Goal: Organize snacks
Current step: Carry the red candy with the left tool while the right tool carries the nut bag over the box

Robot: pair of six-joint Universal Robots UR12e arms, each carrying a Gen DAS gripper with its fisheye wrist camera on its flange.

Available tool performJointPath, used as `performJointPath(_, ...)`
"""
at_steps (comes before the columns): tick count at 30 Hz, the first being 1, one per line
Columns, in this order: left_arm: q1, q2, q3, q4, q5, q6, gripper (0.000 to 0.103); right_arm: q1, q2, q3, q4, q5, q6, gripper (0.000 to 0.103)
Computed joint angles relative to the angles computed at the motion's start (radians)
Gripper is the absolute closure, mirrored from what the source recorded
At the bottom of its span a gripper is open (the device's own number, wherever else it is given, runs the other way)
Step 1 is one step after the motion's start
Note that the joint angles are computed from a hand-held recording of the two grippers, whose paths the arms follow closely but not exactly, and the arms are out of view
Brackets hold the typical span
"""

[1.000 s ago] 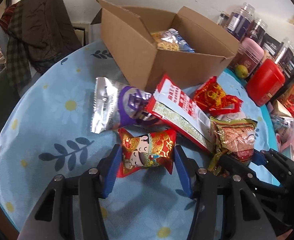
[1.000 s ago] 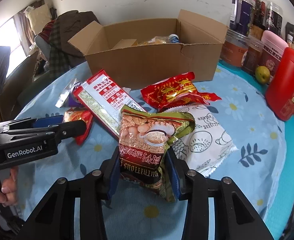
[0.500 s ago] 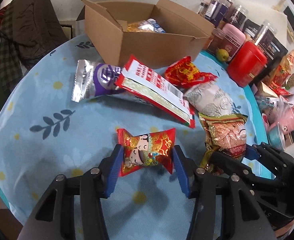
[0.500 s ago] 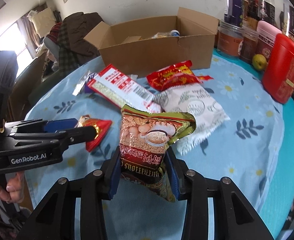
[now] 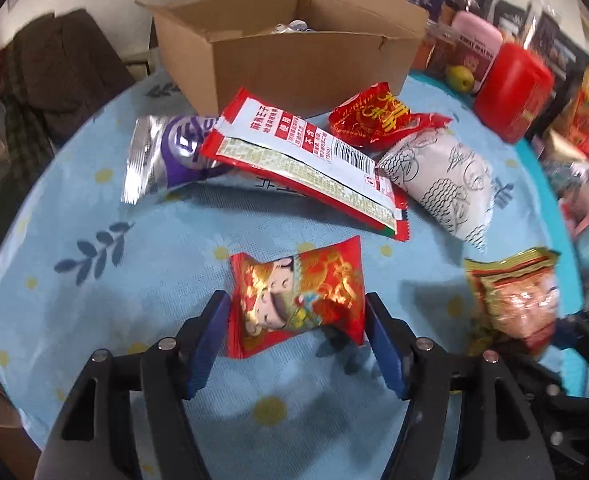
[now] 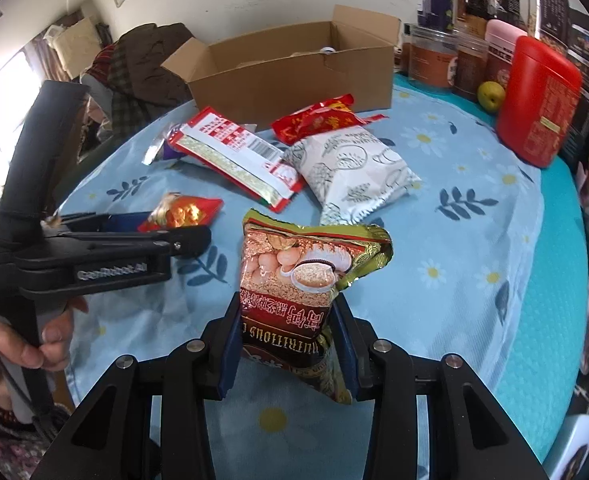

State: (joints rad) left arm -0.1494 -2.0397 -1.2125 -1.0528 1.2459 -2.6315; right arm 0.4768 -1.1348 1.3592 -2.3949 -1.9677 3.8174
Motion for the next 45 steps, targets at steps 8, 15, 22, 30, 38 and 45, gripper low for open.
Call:
performJointPath(8,0.001,0.002,-0.014,0.046,-0.020,-0.024,0.036,0.000,-0.002,0.003,0.008,-0.015,0.003,0.062)
performJointPath(15,0.019,0.000,-0.015,0.051,-0.085,-0.045,0.052,-0.001,-0.001,0.007,-0.009,-0.018,-0.009,0.062)
performJointPath(22,0.032,0.025,-0.030,0.044,-0.125,-0.014,0.052,-0.002,-0.004,0.016,-0.033,-0.007,-0.014,0.062)
performJointPath(30,0.053,0.068,-0.059,0.080,-0.186,-0.001,0.052,0.001,-0.005,0.008,-0.073,0.004,-0.048,0.062)
performJointPath(38,0.074,0.110,-0.089,0.139,-0.241,-0.005,0.052,0.016,-0.003,-0.018,-0.135,-0.009,-0.111,0.063)
performJointPath(45,0.094,0.147,-0.125,0.223,-0.286,-0.022,0.052,0.037,0.004,-0.043,-0.213,-0.029,-0.175,0.063)
